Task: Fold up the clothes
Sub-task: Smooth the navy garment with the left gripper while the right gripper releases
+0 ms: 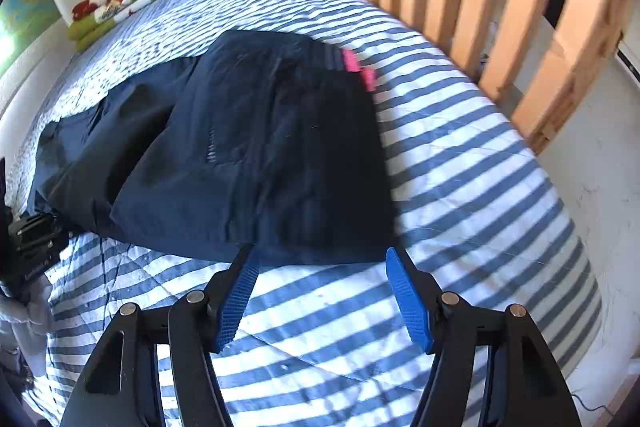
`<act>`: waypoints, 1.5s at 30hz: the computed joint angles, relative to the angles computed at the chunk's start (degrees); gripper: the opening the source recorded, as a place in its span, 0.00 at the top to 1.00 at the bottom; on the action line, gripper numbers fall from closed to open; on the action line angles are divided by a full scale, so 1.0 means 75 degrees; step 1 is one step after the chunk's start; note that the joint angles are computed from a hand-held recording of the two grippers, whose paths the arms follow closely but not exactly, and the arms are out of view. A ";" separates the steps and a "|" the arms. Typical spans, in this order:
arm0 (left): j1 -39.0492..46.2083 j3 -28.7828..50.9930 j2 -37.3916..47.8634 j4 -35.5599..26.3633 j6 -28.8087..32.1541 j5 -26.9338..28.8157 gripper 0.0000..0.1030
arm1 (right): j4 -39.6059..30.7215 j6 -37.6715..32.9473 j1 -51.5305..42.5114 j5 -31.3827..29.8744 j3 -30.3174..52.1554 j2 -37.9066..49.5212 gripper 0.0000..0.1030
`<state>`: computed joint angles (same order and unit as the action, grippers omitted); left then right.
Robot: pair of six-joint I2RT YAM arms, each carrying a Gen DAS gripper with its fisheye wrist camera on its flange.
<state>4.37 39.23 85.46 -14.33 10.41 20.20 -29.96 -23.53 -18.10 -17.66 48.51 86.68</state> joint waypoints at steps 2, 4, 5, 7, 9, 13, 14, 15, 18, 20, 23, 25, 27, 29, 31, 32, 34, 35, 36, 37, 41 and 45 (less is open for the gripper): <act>0.0167 0.0003 -0.0269 -0.0439 0.0294 0.0286 0.99 | 0.0331 0.0057 0.0294 0.0361 -0.0165 -0.0053 0.39; 0.0457 0.0046 -0.0778 -0.1334 0.0720 0.0736 0.99 | 0.0457 0.0050 0.0378 0.0487 -0.0198 -0.0063 0.39; 0.0613 0.0065 -0.1080 -0.1831 0.0966 0.0943 0.99 | 0.0468 0.0046 0.0392 0.0489 -0.0205 -0.0084 0.39; 0.0923 0.0123 -0.1762 -0.3001 0.1601 0.1539 0.99 | 0.0428 -0.0121 0.0351 0.0472 -0.0269 -0.0253 0.39; 0.1007 0.0190 -0.2256 -0.3997 0.2147 0.1396 0.99 | 0.0423 -0.0313 0.0319 0.0421 -0.0435 -0.0594 0.39; 0.2147 0.0277 -0.2745 -0.5316 0.3705 0.0886 0.90 | 0.0055 -0.0621 0.0680 0.0072 -0.0795 -0.1542 0.39; 0.2633 0.0292 -0.2763 -0.5323 0.3913 0.0793 0.88 | -0.0047 -0.0690 0.0855 0.0001 -0.0906 -0.1822 0.39; 0.3322 0.0430 -0.2581 -0.5333 0.4138 0.0813 0.85 | -0.0141 -0.0750 0.1102 -0.0092 -0.1041 -0.2155 0.39; 0.5301 0.1196 -0.1614 -0.5022 0.4166 0.1051 0.73 | -0.0257 -0.0524 0.2310 -0.0029 -0.1431 -0.2990 0.39; 0.6233 0.1796 -0.0941 -0.4541 0.3775 0.1060 0.58 | -0.0156 0.0017 0.3432 0.0333 -0.1554 -0.3146 0.39; 0.7269 0.3218 0.0618 -0.4482 0.3190 0.1175 0.40 | 0.0337 0.0847 0.5040 0.1141 -0.1658 -0.2992 0.39; 0.7619 0.3795 0.1250 -0.4215 0.2522 0.1101 0.39 | 0.0812 0.1320 0.6099 0.2006 -0.1722 -0.2681 0.40; 0.7861 0.4418 0.1949 -0.4209 0.1944 0.1074 0.38 | 0.1058 0.1683 0.6671 0.2513 -0.1724 -0.2358 0.40; 0.8015 0.5209 0.2854 -0.4626 0.1606 0.1310 0.31 | 0.1257 0.1936 0.6969 0.2855 -0.1576 -0.1848 0.40; 0.7894 0.5554 0.3354 -0.4726 0.1565 0.1131 0.28 | 0.1386 0.2073 0.7107 0.3058 -0.1431 -0.1394 0.40; 0.7785 0.5355 0.3323 -0.4497 0.1420 0.0921 0.28 | 0.1347 0.2084 0.7137 0.3135 -0.1395 -0.1328 0.40; 0.7706 0.5474 0.3650 -0.4415 0.1232 0.0985 0.28 | 0.1359 0.2115 0.7294 0.3350 -0.1333 -0.1132 0.40; 0.7698 0.5367 0.3668 -0.4359 0.1126 0.1093 0.28 | 0.1360 0.2128 0.7381 0.3453 -0.1368 -0.1144 0.40; 0.7664 0.5385 0.3757 -0.4293 0.1017 0.1192 0.30 | 0.1340 0.2101 0.7428 0.3544 -0.1337 -0.1113 0.42; 0.7589 0.5270 0.3719 -0.4074 0.0943 0.1217 0.32 | 0.1322 0.2089 0.7498 0.3671 -0.1314 -0.1066 0.46; 0.7260 0.5024 0.3678 -0.3563 0.1034 0.0979 0.93 | 0.1214 0.2104 0.7675 0.3958 -0.1134 -0.0811 0.65; 0.7196 0.4584 0.3009 -0.3068 0.1255 0.0712 0.95 | 0.0932 0.2134 0.7786 0.3961 -0.0963 -0.0775 0.87</act>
<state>58.34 73.61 108.03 -37.34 19.82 25.54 -22.97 -7.53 40.30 12.04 41.29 80.87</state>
